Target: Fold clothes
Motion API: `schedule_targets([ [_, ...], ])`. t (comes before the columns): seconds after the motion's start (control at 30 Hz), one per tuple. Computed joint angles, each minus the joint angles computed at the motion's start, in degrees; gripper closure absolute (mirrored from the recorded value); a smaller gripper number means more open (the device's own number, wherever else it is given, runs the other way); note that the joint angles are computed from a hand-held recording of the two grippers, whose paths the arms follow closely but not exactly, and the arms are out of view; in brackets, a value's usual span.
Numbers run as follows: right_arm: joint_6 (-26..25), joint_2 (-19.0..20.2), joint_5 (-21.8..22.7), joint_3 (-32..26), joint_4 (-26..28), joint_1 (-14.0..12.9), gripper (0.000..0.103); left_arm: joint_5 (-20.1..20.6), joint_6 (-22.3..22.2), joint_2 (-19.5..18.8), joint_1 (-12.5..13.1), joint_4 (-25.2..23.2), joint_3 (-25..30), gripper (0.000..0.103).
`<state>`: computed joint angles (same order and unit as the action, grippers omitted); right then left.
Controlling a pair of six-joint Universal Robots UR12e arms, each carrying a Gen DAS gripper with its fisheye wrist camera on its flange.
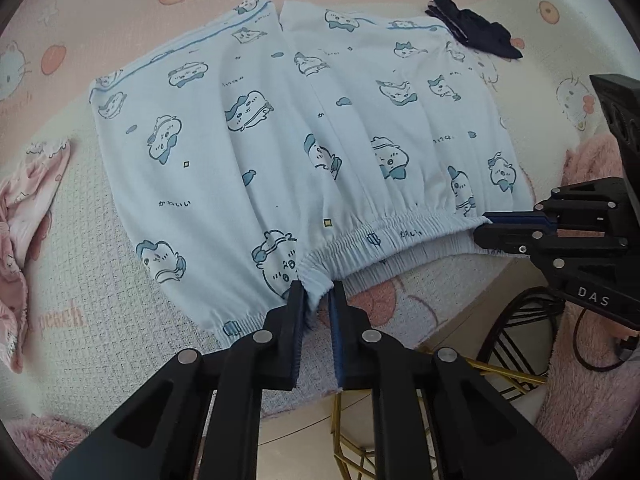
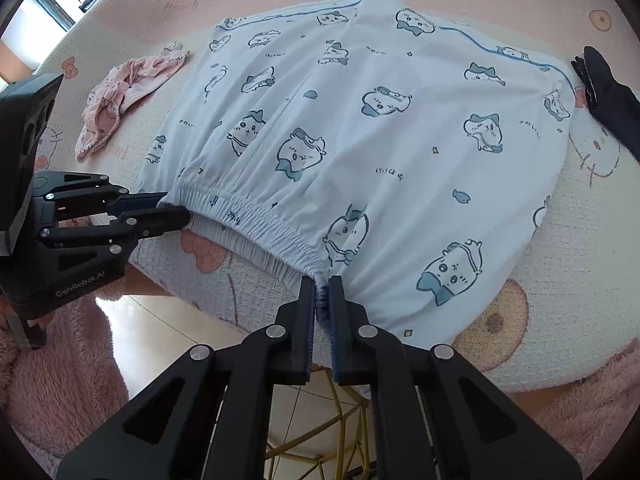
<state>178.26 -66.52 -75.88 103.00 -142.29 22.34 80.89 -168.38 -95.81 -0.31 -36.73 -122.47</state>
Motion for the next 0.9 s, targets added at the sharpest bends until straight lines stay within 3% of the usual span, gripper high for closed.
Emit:
schedule_targets([
  [0.13,-0.3,-0.9,1.0,0.8,0.8,-0.7,0.099,-0.6,-0.3,0.3,0.0,-0.2,0.1,0.088],
  [0.17,-0.5,-1.2,1.1,0.9,1.0,-0.8,0.099,-2.6,0.1,0.4,0.8,-1.8,0.3,0.078],
  [0.2,-0.8,-1.3,0.7,0.8,1.8,-0.7,0.099,-4.8,0.6,0.5,1.7,-3.4,0.4,0.056],
  [0.23,-1.1,-1.1,-0.1,0.5,3.3,-0.6,0.098,-7.7,0.2,0.5,3.0,-5.5,0.6,0.05],
  [0.27,-1.3,-0.9,-0.4,0.1,5.1,-0.5,0.093,-10.6,-0.2,0.5,4.2,-7.5,0.7,0.049],
  [0.33,-0.5,-0.5,1.6,-0.4,6.6,-1.0,0.088,-14.3,-4.5,0.7,6.8,-6.8,0.1,0.05],
  [0.37,-0.1,-0.7,2.9,-0.4,6.7,-1.3,0.079,-14.1,-6.4,0.9,7.4,-5.5,-0.4,0.05],
  [0.47,-0.6,-1.9,9.5,1.3,2.5,-2.6,0.075,-13.3,-12.3,1.5,9.2,-1.7,-1.8,0.05],
  [0.5,-0.3,-2.1,11.4,1.9,0.5,-3.0,0.075,-12.4,-14.3,1.6,9.5,-0.5,-2.1,0.05],
  [0.57,1.8,-2.1,12.8,2.4,-3.6,-3.2,0.075,-6.1,-15.9,-0.6,7.3,-2.3,-0.7,0.05],
  [0.67,5.0,-0.8,5.6,0.9,-3.0,-1.8,0.075,0.2,-15.9,-2.0,4.4,-1.9,0.3,0.05],
  [0.73,4.3,-0.3,2.1,0.0,0.7,-1.3,0.075,8.5,-16.5,-2.7,2.3,-2.2,1.1,0.049],
  [0.83,3.6,-0.5,0.4,-0.1,2.2,-1.1,0.075,10.2,-19.4,-2.1,2.2,-1.2,0.7,0.048],
  [0.9,3.2,-0.8,1.5,0.4,-0.2,-1.2,0.075,9.5,-17.4,-0.2,3.1,1.6,-0.9,0.048],
])
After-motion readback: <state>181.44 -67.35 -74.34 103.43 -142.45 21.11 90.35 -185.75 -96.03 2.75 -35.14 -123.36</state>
